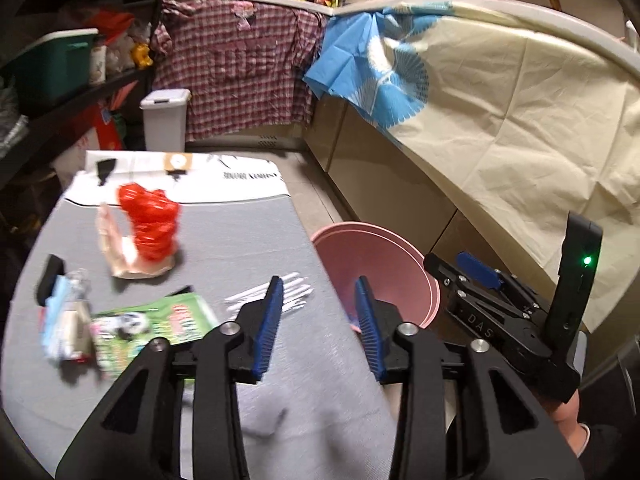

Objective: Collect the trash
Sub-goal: 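Grasp the white foam net with the right gripper while the left gripper grasps the blue face masks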

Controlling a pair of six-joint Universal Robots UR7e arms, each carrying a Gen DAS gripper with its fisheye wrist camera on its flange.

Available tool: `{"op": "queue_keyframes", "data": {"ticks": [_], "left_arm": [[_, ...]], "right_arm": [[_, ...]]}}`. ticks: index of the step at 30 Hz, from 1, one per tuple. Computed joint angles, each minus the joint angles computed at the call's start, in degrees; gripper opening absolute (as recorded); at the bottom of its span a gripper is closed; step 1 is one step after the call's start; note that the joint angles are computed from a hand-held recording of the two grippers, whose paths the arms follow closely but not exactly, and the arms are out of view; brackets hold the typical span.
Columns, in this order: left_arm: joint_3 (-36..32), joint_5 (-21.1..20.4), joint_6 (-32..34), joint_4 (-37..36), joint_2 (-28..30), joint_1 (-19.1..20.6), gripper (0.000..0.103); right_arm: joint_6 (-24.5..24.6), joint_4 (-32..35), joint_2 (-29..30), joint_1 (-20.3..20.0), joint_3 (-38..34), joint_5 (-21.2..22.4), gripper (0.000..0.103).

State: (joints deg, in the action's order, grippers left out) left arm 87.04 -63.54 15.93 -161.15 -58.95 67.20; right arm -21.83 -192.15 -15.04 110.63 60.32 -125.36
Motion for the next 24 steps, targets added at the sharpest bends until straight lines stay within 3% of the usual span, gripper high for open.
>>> {"op": "queue_keyframes", "data": {"ticks": [7, 12, 22, 24], "left_arm": [[1.7, 2.3, 2.3, 0.4, -6.2, 0.9, 0.03], [2.3, 3.3, 3.9, -0.8, -8.8, 2.1, 0.03], [2.9, 6.6, -2.4, -6.2, -8.7, 7.6, 0.03], [1.6, 8.2, -1.5, -6.4, -7.3, 8.3, 0.03]], "right_arm": [[-0.8, 1.4, -0.2, 1.9, 3.1, 5.6, 0.046], [-0.2, 6.1, 1.0, 2.8, 2.2, 8.7, 0.046], [2.4, 17.4, 4.1, 3.2, -1.9, 11.7, 0.049], [3.0, 19.9, 4.9, 3.0, -3.4, 11.9, 0.054]]}}
